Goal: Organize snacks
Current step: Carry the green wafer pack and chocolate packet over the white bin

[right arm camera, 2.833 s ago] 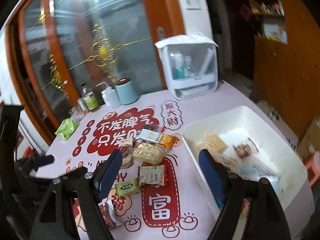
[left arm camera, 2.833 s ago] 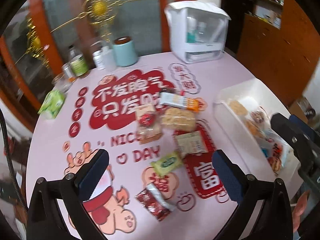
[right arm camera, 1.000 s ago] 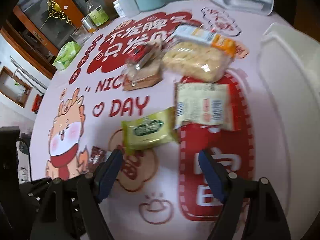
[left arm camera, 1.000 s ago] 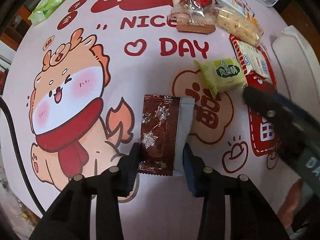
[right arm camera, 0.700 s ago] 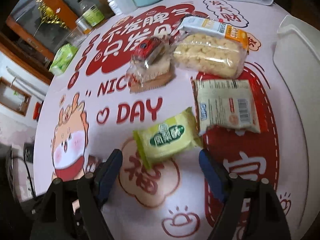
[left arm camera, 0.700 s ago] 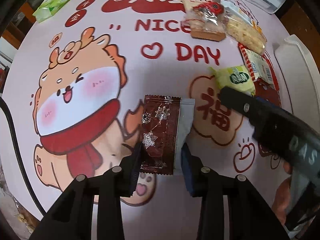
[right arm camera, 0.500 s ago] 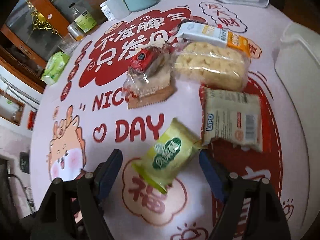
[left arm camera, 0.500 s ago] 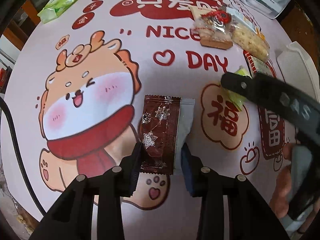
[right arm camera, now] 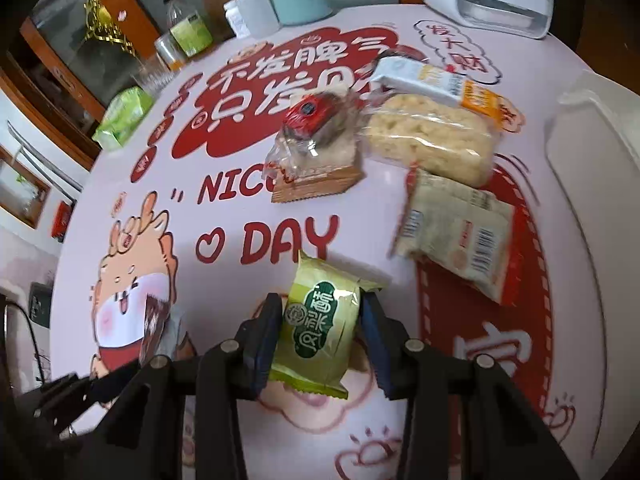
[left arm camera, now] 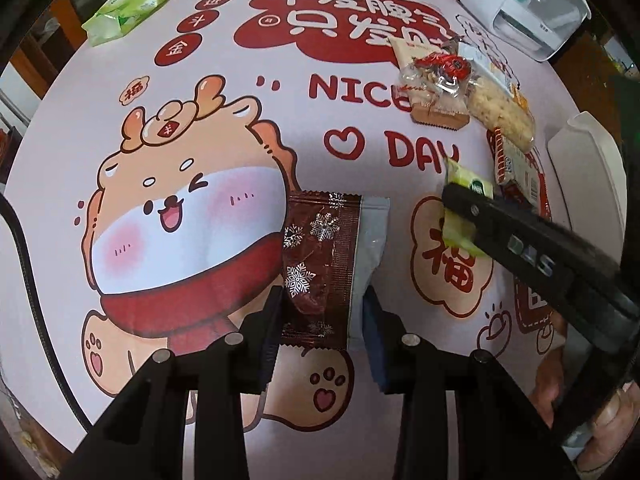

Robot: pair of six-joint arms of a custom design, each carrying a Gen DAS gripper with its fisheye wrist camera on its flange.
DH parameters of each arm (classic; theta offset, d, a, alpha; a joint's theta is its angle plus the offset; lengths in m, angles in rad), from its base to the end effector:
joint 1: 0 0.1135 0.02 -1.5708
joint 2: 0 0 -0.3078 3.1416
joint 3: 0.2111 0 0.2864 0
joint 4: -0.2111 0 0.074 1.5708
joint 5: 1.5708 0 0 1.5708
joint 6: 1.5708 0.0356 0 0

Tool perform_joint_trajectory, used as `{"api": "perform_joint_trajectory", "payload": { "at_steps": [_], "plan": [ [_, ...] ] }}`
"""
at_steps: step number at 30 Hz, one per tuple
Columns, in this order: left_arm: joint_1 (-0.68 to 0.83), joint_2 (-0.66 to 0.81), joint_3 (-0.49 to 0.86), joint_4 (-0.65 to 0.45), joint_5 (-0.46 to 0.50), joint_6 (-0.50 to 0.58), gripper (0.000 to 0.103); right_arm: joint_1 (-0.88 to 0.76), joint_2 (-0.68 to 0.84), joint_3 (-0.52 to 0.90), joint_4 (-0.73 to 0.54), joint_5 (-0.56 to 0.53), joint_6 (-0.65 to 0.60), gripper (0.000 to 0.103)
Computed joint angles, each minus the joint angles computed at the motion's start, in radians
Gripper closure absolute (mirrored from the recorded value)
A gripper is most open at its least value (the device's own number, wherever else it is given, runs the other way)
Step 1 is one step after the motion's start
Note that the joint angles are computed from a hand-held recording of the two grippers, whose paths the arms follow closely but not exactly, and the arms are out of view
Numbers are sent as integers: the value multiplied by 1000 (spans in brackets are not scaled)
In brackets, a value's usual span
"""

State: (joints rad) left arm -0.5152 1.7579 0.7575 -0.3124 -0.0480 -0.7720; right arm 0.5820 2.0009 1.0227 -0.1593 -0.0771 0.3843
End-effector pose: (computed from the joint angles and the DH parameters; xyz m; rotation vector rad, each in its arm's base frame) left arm 0.2679 -0.1497 0.1067 -0.3805 2.8767 -0.1702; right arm 0.3331 0.2224 0.0951 -0.2966 2.7528 0.3777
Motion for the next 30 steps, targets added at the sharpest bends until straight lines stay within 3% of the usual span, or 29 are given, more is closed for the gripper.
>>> {"api": "perform_joint_trajectory", "payload": {
  "at_steps": [5, 10, 22, 30],
  "plan": [
    [12, -50, -29, 23, -27, 48, 68, -52, -125, -105, 26, -45, 1, 62],
    [-72, -107, 12, -34, -92, 37, 68, -110, -288, -216, 44, -58, -11, 62],
    [-277, -2, 348, -147, -220, 94, 68, -376, -671, -403, -19, -92, -89, 62],
    [-356, 146, 692, -210, -267, 224, 67, -587, -727, -347, -75, -36, -177, 62]
  ]
}}
